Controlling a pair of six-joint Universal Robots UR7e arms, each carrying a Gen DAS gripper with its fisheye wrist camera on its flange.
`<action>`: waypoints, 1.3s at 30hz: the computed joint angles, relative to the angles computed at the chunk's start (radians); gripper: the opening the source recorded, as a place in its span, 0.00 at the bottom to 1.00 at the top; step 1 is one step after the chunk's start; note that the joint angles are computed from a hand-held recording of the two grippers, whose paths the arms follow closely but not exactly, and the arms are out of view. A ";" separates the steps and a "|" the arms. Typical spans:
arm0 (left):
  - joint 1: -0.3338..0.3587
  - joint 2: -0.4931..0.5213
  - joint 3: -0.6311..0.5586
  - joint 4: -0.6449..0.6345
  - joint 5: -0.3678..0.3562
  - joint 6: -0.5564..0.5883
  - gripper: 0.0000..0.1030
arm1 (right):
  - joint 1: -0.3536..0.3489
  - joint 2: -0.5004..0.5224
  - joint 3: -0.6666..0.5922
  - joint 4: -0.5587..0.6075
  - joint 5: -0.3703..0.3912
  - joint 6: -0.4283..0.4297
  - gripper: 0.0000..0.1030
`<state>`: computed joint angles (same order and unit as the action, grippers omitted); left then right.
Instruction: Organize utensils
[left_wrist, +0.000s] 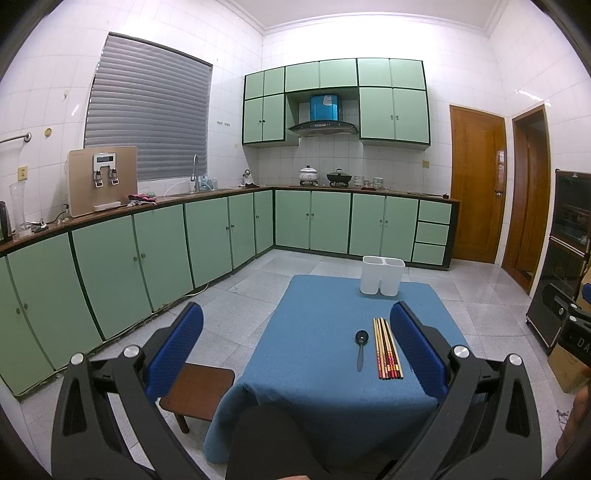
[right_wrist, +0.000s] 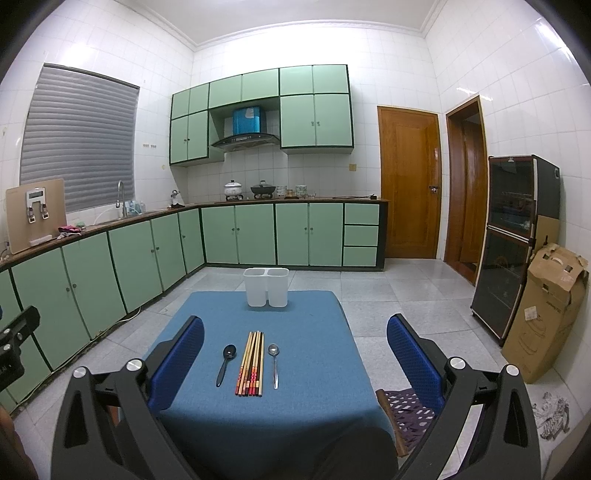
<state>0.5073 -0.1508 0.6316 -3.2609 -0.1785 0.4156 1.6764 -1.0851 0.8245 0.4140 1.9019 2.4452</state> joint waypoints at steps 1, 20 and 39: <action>-0.001 0.004 -0.007 0.005 0.002 -0.002 0.95 | 0.000 0.001 -0.001 0.001 -0.001 0.000 0.94; -0.001 -0.001 -0.004 0.010 0.001 -0.006 0.95 | 0.007 0.015 -0.015 0.000 0.003 0.003 0.94; -0.001 -0.006 0.004 0.028 0.002 -0.027 0.95 | 0.019 0.011 -0.012 0.004 0.014 0.006 0.94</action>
